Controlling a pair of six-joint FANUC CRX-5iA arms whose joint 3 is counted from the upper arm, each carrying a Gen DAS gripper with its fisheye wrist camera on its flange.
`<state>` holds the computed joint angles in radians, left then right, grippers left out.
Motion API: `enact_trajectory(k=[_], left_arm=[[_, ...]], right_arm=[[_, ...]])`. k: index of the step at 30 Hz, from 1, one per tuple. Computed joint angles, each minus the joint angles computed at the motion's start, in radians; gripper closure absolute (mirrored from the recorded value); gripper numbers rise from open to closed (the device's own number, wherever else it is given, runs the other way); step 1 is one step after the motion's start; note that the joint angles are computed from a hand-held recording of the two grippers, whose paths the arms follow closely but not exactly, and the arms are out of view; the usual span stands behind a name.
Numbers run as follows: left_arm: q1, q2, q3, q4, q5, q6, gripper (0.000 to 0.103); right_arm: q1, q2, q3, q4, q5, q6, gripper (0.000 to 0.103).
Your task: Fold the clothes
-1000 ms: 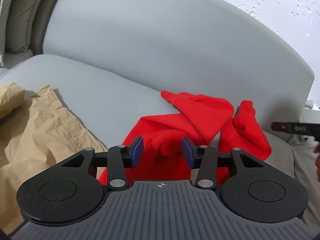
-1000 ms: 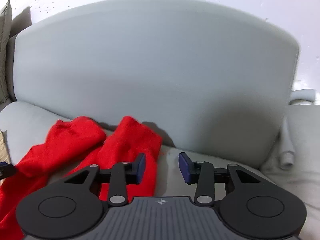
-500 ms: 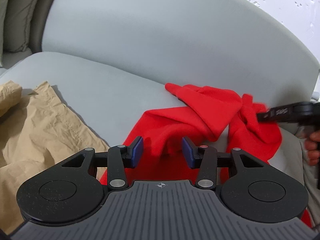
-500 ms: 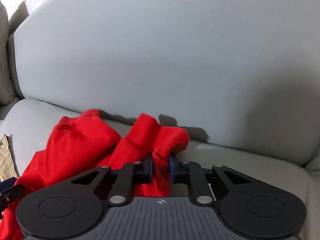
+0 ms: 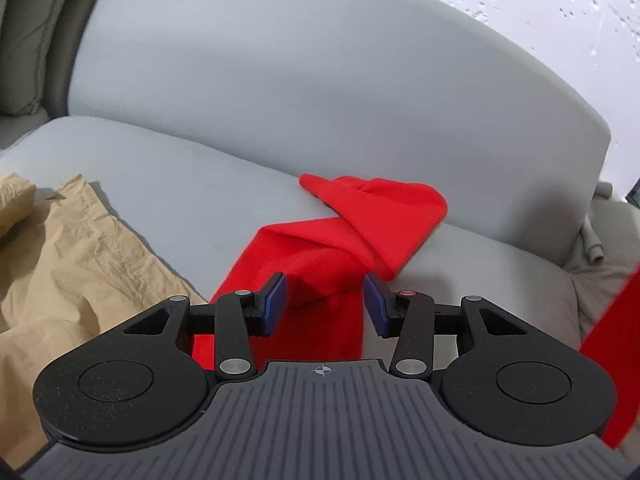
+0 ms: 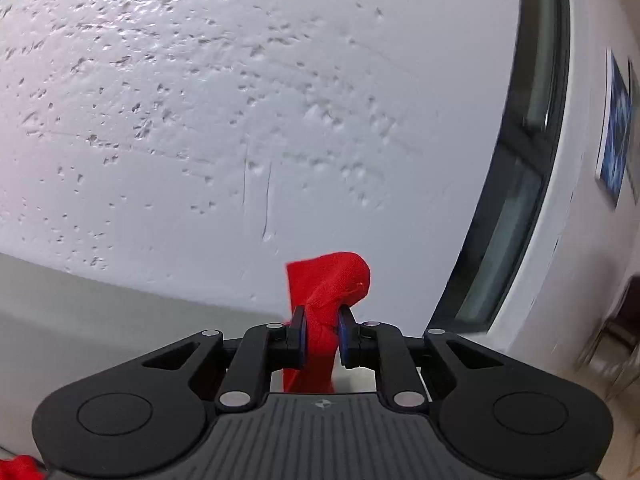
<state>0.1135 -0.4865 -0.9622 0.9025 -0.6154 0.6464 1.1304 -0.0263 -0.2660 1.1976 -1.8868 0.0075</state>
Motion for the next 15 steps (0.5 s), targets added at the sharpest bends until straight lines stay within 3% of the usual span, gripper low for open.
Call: enact_trajectory(k=[7, 12, 14, 15], left_arm=[[-0.002, 0.044, 0.016, -0.017, 0.028, 0.04, 0.056], [-0.008, 0.074, 0.025, -0.028, 0.045, 0.042, 0.056], [-0.008, 0.08, 0.025, -0.022, 0.049, 0.038, 0.056], [-0.008, 0.083, 0.025, -0.02, 0.049, 0.037, 0.056]], right_arm=[[-0.156, 0.115, 0.001, -0.079, 0.148, -0.03, 0.088], [-0.287, 0.263, 0.144, -0.113, 0.192, -0.072, 0.087], [-0.321, 0.301, 0.219, -0.159, 0.219, -0.006, 0.082], [-0.326, 0.306, 0.235, -0.177, 0.231, 0.015, 0.069]])
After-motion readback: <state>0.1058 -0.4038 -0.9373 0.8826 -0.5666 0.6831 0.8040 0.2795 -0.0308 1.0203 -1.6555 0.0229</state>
